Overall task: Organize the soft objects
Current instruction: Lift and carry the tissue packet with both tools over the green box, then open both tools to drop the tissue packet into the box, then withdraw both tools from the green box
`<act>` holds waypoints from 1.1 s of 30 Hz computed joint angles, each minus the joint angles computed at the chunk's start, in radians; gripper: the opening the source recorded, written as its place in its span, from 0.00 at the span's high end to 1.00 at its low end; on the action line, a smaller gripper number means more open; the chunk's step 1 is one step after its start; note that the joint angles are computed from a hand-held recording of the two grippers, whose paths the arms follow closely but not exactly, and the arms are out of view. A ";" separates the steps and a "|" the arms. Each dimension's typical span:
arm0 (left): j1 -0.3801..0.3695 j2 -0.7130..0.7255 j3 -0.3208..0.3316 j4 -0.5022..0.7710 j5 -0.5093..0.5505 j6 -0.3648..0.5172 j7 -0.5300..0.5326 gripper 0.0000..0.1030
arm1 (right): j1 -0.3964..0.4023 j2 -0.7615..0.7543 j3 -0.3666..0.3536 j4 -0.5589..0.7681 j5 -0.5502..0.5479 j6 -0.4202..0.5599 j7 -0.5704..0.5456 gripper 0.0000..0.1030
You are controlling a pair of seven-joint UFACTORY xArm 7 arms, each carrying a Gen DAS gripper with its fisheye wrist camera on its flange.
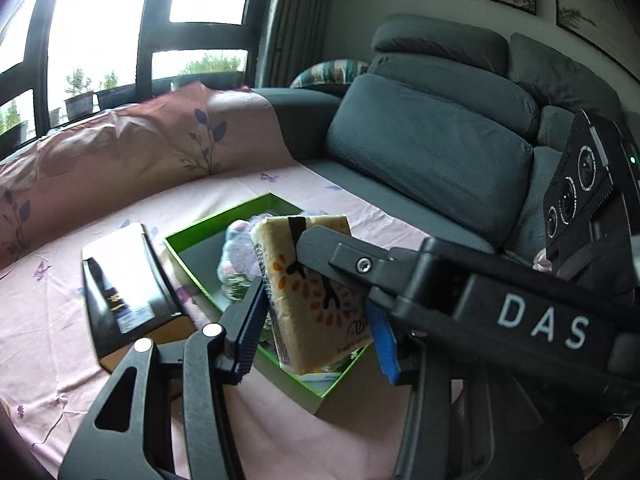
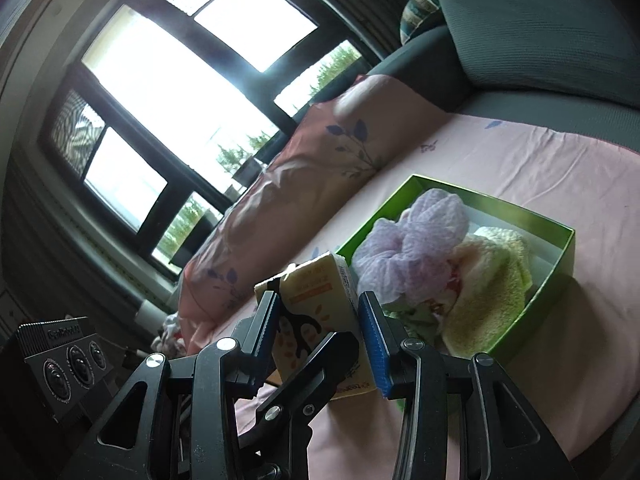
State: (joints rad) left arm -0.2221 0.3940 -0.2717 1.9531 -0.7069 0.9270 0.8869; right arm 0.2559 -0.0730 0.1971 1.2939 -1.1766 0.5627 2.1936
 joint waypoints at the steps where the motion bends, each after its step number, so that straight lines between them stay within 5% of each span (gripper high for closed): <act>1: -0.010 0.009 -0.001 0.010 0.012 0.004 -0.006 0.55 | -0.004 -0.011 -0.005 -0.019 -0.002 -0.005 0.017 0.57; 8: -0.076 0.118 -0.001 0.136 0.123 0.058 -0.076 0.55 | -0.068 -0.055 -0.016 -0.115 0.002 -0.071 0.100 0.57; 17: -0.139 0.280 0.022 0.350 0.272 0.183 -0.246 0.52 | -0.114 -0.024 -0.036 -0.152 0.100 -0.150 0.078 0.57; 20: -0.150 0.328 0.023 0.429 0.299 0.248 -0.292 0.48 | -0.101 -0.021 -0.024 -0.136 0.165 -0.056 0.025 0.57; 25: -0.135 0.226 0.028 0.257 0.311 0.115 -0.265 0.28 | -0.084 -0.027 -0.016 -0.124 0.184 0.030 0.018 0.55; 28: -0.112 0.173 0.020 0.186 0.295 0.064 -0.252 0.20 | -0.066 -0.042 0.005 -0.106 0.187 0.142 -0.002 0.29; 31: -0.084 0.151 0.012 0.178 0.265 0.078 -0.246 0.17 | -0.046 -0.052 0.025 -0.081 0.173 0.225 -0.025 0.27; 33: -0.076 0.134 0.020 0.173 0.262 0.081 -0.264 0.04 | -0.033 -0.055 0.039 -0.061 0.167 0.281 -0.039 0.26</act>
State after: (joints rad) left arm -0.2981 0.5284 -0.2513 2.1257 -0.4448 1.0082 0.6233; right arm 0.2232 -0.1277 0.2359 1.2333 -1.0097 0.8433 2.1548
